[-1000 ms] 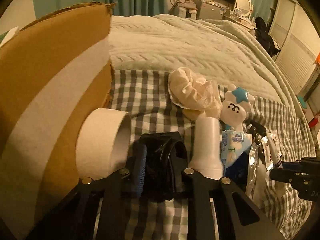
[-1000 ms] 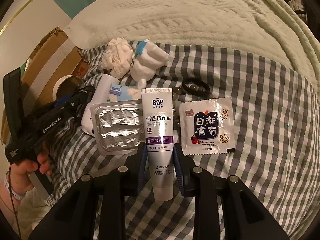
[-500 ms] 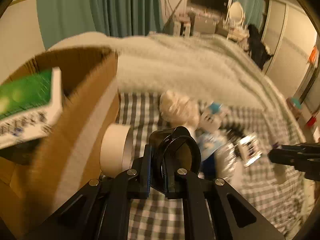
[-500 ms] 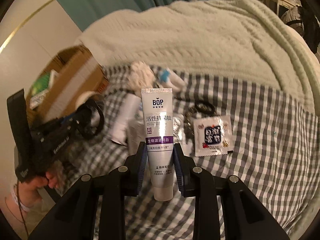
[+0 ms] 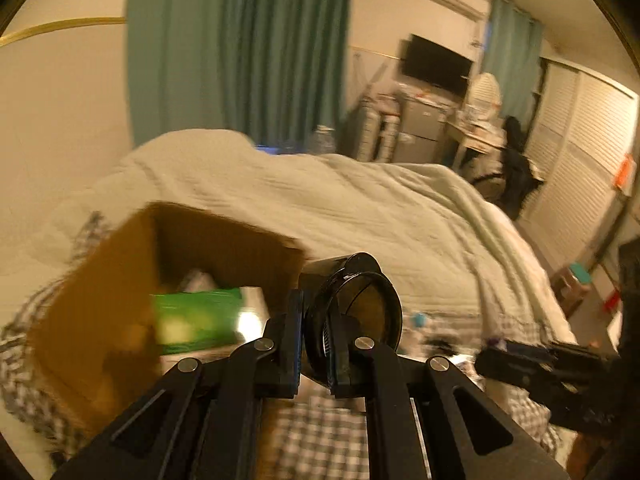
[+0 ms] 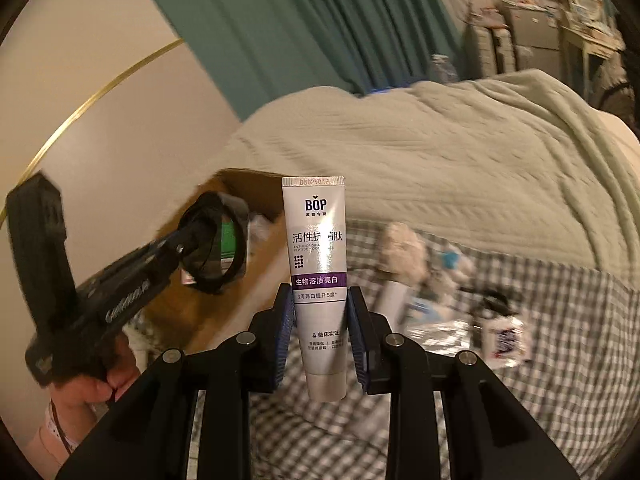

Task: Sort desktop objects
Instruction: 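Carry both items over the cardboard box and open both tools to drop them, then move the left tool to the white tape roll while the right tool approaches the printed packet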

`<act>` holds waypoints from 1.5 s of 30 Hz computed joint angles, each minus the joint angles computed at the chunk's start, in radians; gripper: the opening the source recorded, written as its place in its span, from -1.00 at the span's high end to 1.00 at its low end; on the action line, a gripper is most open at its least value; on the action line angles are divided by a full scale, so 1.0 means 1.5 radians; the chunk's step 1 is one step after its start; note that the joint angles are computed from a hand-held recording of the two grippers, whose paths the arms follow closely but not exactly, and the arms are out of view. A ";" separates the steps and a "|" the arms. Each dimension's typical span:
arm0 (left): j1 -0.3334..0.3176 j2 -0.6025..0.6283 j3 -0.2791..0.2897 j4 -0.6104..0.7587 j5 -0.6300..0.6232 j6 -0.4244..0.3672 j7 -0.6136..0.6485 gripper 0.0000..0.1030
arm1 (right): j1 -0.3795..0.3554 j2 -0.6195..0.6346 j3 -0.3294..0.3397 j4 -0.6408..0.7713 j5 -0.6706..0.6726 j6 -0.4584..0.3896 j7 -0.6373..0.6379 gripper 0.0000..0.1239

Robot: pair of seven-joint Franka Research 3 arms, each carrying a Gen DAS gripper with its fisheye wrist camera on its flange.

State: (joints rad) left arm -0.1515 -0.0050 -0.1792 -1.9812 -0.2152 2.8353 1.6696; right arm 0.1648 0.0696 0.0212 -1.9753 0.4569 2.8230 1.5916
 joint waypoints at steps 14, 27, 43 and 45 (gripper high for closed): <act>0.082 0.050 0.022 0.023 -0.025 -0.019 -0.004 0.74 | 0.009 0.217 0.063 0.259 0.096 -0.070 -0.056 0.58; 0.101 0.105 0.033 0.114 0.194 -0.032 -0.208 0.16 | 0.016 0.328 0.073 0.417 0.078 -0.065 -0.031 0.05; 0.032 0.017 -0.024 0.024 0.016 -0.045 -0.066 -0.45 | 0.040 0.064 -0.104 0.021 -0.230 -0.002 0.252 0.05; 0.012 0.007 -0.025 0.006 0.043 -0.048 -0.101 -0.49 | 0.022 0.034 -0.097 -0.025 -0.241 0.003 0.268 0.05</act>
State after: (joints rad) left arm -0.1331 0.0055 -0.2166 -1.9729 -0.1506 2.7637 1.5177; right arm 0.1978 0.1200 -0.1241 -2.0128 0.0956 2.8276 1.9940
